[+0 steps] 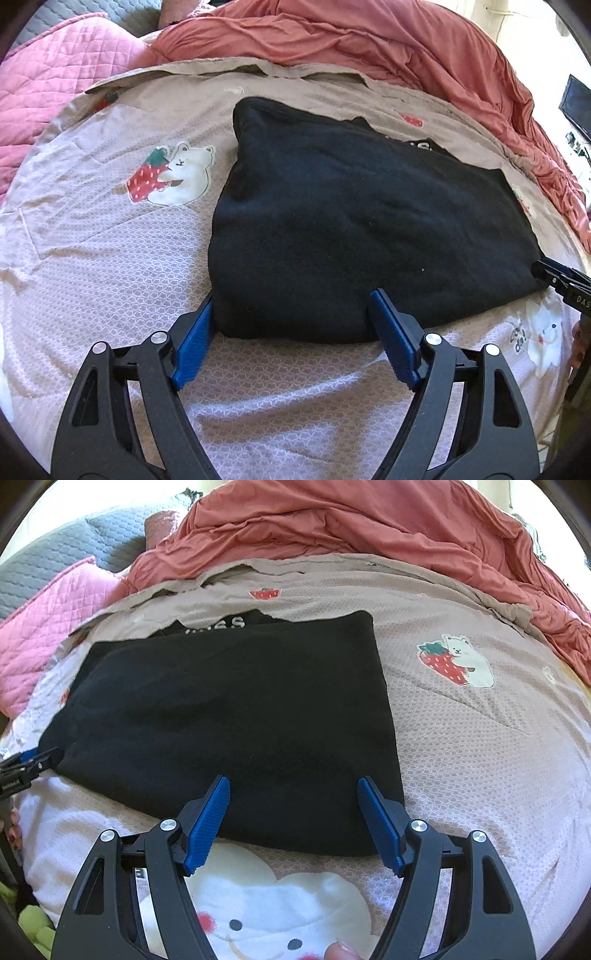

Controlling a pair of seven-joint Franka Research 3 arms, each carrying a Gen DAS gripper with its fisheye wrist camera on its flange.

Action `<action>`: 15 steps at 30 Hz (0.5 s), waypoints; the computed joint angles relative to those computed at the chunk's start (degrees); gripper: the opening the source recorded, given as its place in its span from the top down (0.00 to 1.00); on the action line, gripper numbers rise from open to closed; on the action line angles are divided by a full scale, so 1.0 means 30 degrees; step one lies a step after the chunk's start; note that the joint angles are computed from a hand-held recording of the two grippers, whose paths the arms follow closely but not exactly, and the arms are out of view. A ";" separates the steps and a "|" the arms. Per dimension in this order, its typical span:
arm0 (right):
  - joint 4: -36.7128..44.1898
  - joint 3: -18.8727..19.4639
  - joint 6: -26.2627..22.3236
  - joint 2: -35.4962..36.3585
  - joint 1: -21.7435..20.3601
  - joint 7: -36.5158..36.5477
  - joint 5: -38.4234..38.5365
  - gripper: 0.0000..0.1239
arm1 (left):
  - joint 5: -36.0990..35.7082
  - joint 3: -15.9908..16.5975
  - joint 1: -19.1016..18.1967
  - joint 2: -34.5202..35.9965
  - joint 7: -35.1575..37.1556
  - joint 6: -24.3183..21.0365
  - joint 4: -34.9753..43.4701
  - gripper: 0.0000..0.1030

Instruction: Fold small clothes

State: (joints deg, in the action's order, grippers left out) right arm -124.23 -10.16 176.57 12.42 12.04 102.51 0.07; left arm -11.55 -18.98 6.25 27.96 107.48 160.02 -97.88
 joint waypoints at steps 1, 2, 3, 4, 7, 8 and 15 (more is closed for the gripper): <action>-0.0079 0.0311 0.0073 -0.0095 -0.0267 -0.0252 0.0323 0.43 | -0.0019 -0.0010 0.0011 -0.0133 -0.0010 0.0253 -0.0197 0.29; -0.0165 0.0608 0.0119 -0.0204 -0.0508 -0.0525 0.0657 0.43 | -0.0056 -0.0056 0.0043 -0.0255 -0.0005 0.0476 -0.0361 0.29; -0.0209 0.0755 0.0112 -0.0282 -0.0612 -0.0697 0.0863 0.43 | -0.0187 -0.0206 0.0167 -0.0368 0.0103 0.0670 -0.0528 0.29; -0.0261 0.0856 0.0097 -0.0380 -0.0667 -0.0852 0.1003 0.42 | -0.0410 -0.0428 0.0364 -0.0524 0.0290 0.0926 -0.0769 0.29; -0.0415 0.0810 0.0140 -0.0628 -0.0529 -0.0936 0.0991 0.42 | -0.0824 -0.0750 0.0675 -0.0817 0.0558 0.1315 -0.1157 0.29; -0.0469 0.0642 0.0171 -0.0713 -0.0357 -0.0739 0.0830 0.37 | -0.1010 -0.0875 0.0805 -0.0909 0.0671 0.1425 -0.1283 0.29; -0.0820 -0.0228 0.0715 -0.1287 0.0521 0.0710 -0.0454 0.25 | -0.1805 -0.1140 0.1147 -0.1264 0.1060 0.1663 -0.1680 0.20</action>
State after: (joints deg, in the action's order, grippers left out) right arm -126.69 -10.84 178.72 8.56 13.60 104.64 -1.29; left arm -16.97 -22.40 9.70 24.17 110.66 165.01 -102.92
